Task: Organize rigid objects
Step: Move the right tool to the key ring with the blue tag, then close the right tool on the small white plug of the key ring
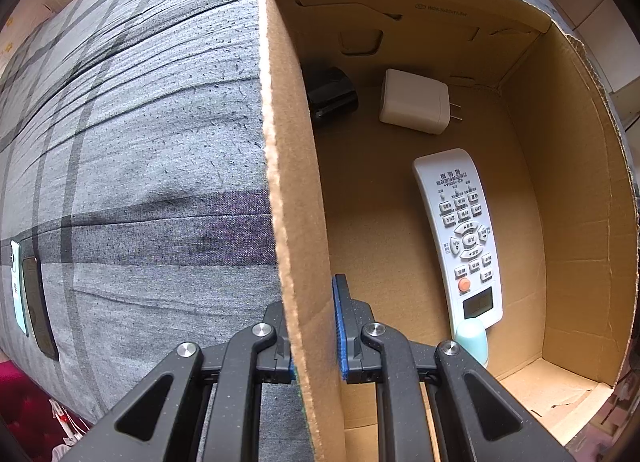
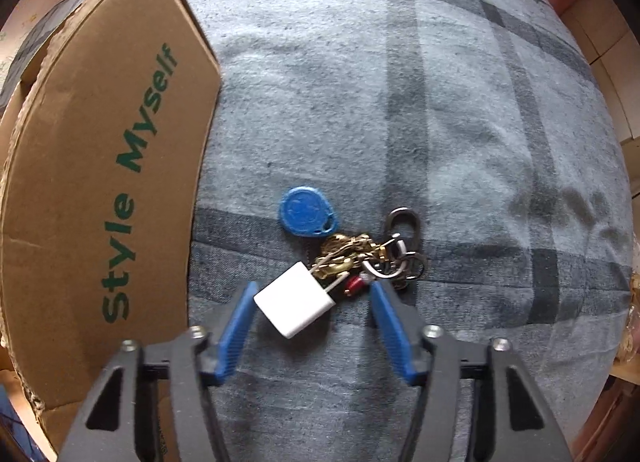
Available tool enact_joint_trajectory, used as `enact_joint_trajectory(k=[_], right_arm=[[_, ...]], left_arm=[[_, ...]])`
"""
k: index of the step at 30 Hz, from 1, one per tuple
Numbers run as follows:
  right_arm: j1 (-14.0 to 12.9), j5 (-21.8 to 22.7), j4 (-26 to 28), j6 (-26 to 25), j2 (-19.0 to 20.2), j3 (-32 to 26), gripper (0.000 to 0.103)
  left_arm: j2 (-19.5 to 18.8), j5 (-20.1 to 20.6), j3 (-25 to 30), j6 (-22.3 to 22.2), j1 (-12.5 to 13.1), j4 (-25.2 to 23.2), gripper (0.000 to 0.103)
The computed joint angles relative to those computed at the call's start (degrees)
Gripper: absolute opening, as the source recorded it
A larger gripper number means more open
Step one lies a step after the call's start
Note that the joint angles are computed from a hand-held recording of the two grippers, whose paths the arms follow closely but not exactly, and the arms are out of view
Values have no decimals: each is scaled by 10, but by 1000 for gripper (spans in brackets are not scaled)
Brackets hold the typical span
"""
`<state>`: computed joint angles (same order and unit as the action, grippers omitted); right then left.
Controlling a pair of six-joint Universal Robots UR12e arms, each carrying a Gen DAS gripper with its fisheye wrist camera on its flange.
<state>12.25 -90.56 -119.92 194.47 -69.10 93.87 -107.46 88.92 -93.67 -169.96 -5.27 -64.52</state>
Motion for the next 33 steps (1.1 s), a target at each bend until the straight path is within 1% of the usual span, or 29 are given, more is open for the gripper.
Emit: enact_joint_trajectory(k=[1,2,3,6,14,24,27,33], right_arm=[[0,4,1,-1,1,-1,50],[1,6,1,-3,1,-1,42],[4,2,3,-1,1,-3,41],[7,1,-1,4,1,-1,41],[-1,2,8,4,-8,-1,41],[7,-12,14,21,-25,-4,41],[5,-16,20,23,-33,-5,41],[10,-29,28,28,-47,-9,41]], left_arm=[[0,0,0,0,0,0,15],[0,0,1,0,0,0,15],[-1,0,0,0,0,0,15],[-1,0,1,0,0,0,15],[-1,1,1,0,0,0,15],[-1,-1,3,1,0,-2,15],[-1,-2,2,0,0,-1,15],[1,-5,1,0,2,-1,15]])
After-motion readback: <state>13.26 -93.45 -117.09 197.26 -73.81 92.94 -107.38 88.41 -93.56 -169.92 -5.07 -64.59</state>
